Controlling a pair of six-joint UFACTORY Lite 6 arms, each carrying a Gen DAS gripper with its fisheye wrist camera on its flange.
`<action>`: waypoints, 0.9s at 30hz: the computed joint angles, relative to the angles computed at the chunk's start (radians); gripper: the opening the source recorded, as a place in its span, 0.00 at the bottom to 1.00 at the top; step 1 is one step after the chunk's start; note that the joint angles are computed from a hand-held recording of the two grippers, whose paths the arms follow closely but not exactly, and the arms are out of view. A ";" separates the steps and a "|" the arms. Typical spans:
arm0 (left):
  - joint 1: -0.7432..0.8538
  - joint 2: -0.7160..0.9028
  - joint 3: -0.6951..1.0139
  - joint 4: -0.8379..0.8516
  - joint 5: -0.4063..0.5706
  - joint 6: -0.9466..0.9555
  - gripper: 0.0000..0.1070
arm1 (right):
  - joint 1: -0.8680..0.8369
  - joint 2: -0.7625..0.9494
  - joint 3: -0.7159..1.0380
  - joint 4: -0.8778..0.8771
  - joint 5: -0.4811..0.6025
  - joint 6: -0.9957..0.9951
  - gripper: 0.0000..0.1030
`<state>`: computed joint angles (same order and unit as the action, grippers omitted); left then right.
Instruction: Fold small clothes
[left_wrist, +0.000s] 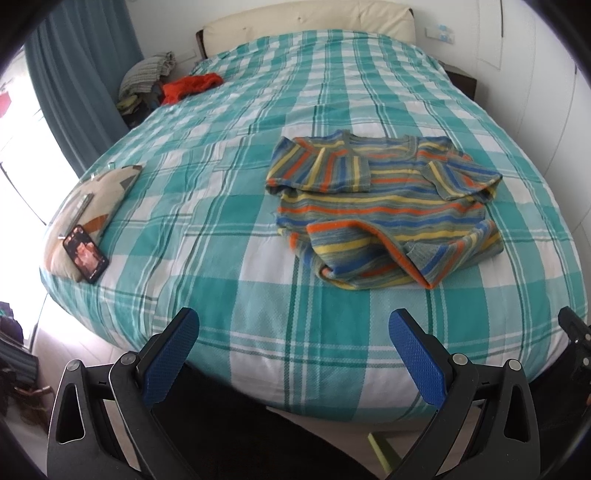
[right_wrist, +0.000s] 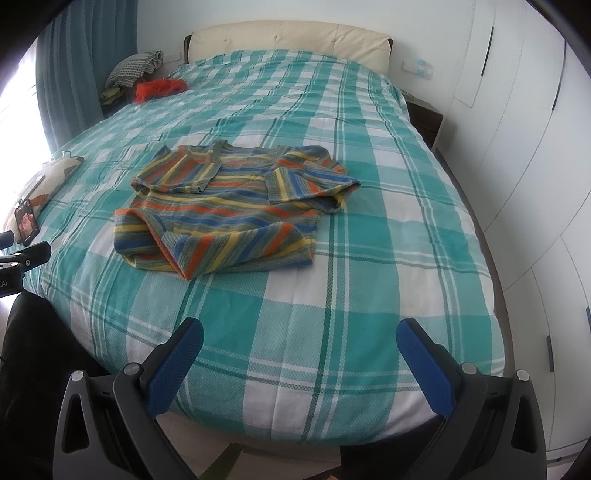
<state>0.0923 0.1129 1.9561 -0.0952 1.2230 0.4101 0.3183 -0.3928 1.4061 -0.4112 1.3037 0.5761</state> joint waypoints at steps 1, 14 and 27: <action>0.001 0.010 0.009 -0.001 0.002 -0.001 0.96 | -0.005 0.001 0.000 0.004 0.000 -0.001 1.00; 0.007 0.041 0.023 -0.014 0.004 -0.023 0.96 | -0.006 0.003 -0.015 0.011 -0.016 0.010 1.00; 0.026 0.062 0.058 -0.052 0.047 -0.004 0.96 | 0.014 0.014 0.004 0.018 -0.015 0.018 1.00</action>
